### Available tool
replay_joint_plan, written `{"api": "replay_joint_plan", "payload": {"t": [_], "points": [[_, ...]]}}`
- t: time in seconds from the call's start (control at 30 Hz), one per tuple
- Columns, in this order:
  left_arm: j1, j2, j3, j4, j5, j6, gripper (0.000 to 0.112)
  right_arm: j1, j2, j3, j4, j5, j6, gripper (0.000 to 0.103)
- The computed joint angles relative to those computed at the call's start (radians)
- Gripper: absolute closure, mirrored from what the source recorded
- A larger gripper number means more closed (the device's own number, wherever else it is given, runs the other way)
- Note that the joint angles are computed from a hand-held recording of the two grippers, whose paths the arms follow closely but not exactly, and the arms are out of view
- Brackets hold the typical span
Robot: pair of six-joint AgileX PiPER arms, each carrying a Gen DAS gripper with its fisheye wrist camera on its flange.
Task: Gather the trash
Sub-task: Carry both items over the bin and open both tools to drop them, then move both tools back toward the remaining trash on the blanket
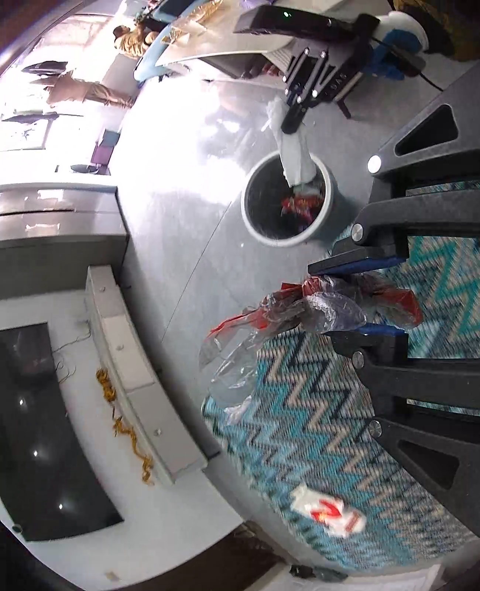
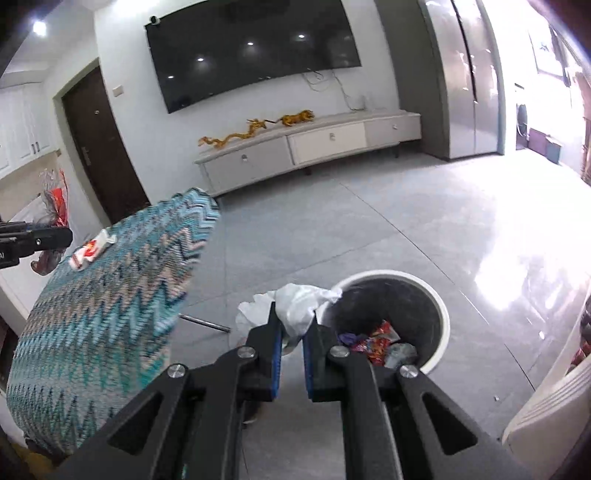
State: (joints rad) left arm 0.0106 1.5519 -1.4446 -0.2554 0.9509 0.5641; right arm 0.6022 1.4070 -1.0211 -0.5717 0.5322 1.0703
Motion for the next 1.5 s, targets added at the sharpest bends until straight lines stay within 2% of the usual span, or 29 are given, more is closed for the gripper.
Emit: {"api": "replay_joint_plan", "payload": {"t": [0.2, 0.3, 0.37, 0.47, 0.53, 0.57, 0.73, 0.9, 1.0, 1.07, 1.27, 1.37, 1.5], "points": [[-0.207, 0.346, -0.273, -0.031, 0.055, -0.173, 0.089, -0.232, 0.100, 0.061, 0.148, -0.106, -0.182, 0.092], [-0.250, 0.542, -0.473, -0.063, 0.120, -0.243, 0.088, -0.337, 0.215, 0.029, 0.268, -0.161, -0.329, 0.091], [-0.267, 0.632, -0.554, -0.071, 0.141, -0.279, 0.084, -0.381, 0.290, -0.001, 0.322, -0.184, -0.390, 0.091], [-0.288, 0.707, -0.603, -0.084, 0.137, -0.294, 0.072, -0.418, 0.389, -0.047, 0.378, -0.199, -0.450, 0.091], [-0.299, 0.732, -0.611, -0.073, 0.113, -0.308, 0.052, -0.437, 0.448, -0.083, 0.430, -0.198, -0.497, 0.089], [-0.303, 0.735, -0.604, -0.068, 0.100, -0.312, 0.051, -0.441, 0.468, -0.093, 0.442, -0.199, -0.508, 0.087], [-0.301, 0.708, -0.561, -0.076, 0.078, -0.292, 0.051, -0.432, 0.503, -0.110, 0.368, -0.185, -0.431, 0.058], [-0.282, 0.598, -0.477, -0.100, 0.025, -0.259, 0.051, -0.424, 0.469, -0.106, 0.347, -0.153, -0.403, 0.057], [-0.263, 0.465, -0.339, -0.121, -0.053, -0.214, 0.051, -0.405, 0.389, -0.084, 0.334, -0.130, -0.386, 0.057], [-0.244, 0.385, -0.274, -0.132, -0.076, -0.188, 0.051, -0.386, 0.333, -0.090, 0.326, -0.095, -0.387, 0.057], [-0.135, 0.161, -0.143, -0.153, -0.033, -0.091, 0.051, -0.277, 0.161, -0.176, 0.260, 0.049, -0.372, 0.057], [-0.021, 0.060, -0.084, -0.208, 0.005, -0.009, 0.051, -0.188, 0.109, -0.259, 0.220, 0.125, -0.355, 0.057], [0.175, -0.042, -0.008, -0.282, 0.056, 0.120, 0.051, -0.052, 0.101, -0.383, 0.171, 0.208, -0.325, 0.057]]}}
